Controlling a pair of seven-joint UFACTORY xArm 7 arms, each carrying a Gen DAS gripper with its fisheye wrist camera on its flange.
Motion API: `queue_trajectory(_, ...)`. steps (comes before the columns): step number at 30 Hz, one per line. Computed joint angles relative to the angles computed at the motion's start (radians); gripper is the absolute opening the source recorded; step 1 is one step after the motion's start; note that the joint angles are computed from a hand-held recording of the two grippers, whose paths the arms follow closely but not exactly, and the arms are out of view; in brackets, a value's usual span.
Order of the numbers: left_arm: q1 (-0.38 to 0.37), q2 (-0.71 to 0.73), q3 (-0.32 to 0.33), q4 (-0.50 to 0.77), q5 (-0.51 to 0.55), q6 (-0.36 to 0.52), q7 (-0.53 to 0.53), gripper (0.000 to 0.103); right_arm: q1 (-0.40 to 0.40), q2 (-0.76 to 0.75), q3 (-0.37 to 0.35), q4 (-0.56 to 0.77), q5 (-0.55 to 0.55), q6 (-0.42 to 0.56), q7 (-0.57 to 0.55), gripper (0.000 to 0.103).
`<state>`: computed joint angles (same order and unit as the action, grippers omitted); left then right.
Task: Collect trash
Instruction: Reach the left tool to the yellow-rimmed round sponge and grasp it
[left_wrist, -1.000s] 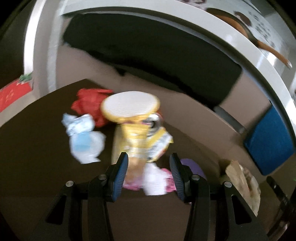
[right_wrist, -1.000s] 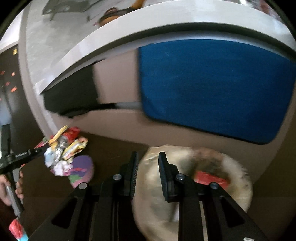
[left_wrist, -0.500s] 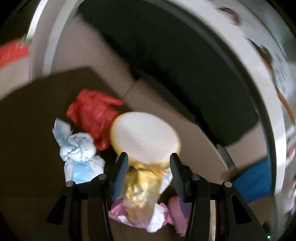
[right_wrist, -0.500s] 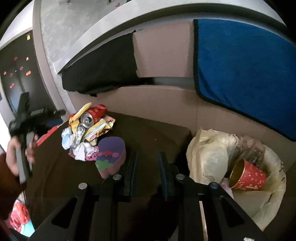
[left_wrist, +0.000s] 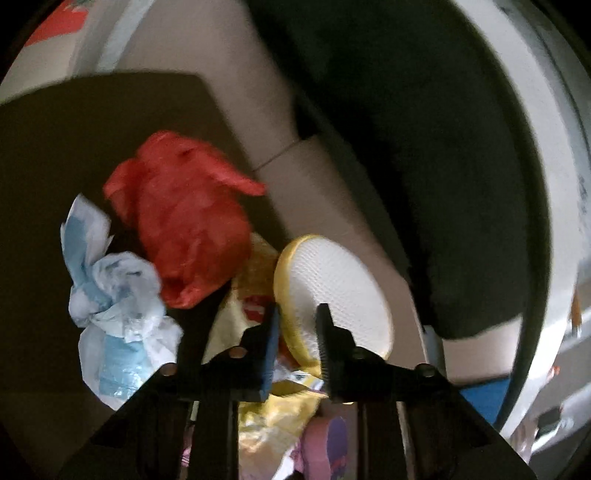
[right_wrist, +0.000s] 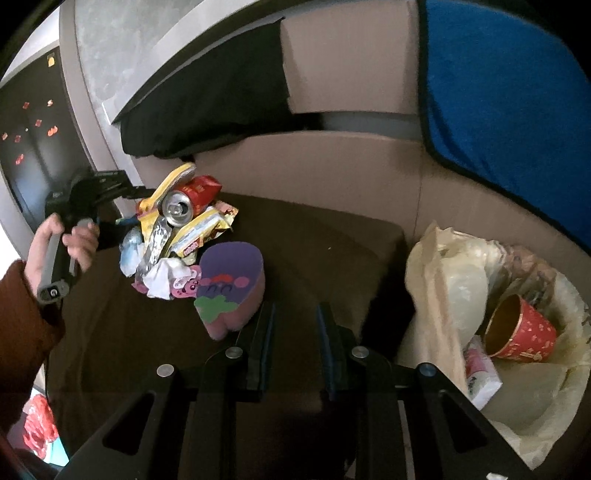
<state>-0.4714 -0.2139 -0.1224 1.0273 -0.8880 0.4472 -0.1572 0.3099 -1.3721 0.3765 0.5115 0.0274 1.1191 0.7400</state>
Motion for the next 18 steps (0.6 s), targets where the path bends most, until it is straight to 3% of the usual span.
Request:
queue_trajectory(5,0.003,-0.129,-0.021,-0.056,0.174,-0.015,-0.004,0.012,0.010,0.043,-0.006,-0.018,0.027,-0.075,0.017,0.022)
queue_trajectory(14,0.049,-0.501,-0.125,-0.241,0.623,0.091,-0.089,0.012,0.037,0.149,-0.046,-0.048,0.049,-0.241,0.026,0.022)
queue_trajectory(18,0.019,-0.600,-0.129,-0.316,0.702,0.147,-0.091,0.012,0.048,0.200,-0.072,-0.075,0.068,-0.317,0.038,0.022)
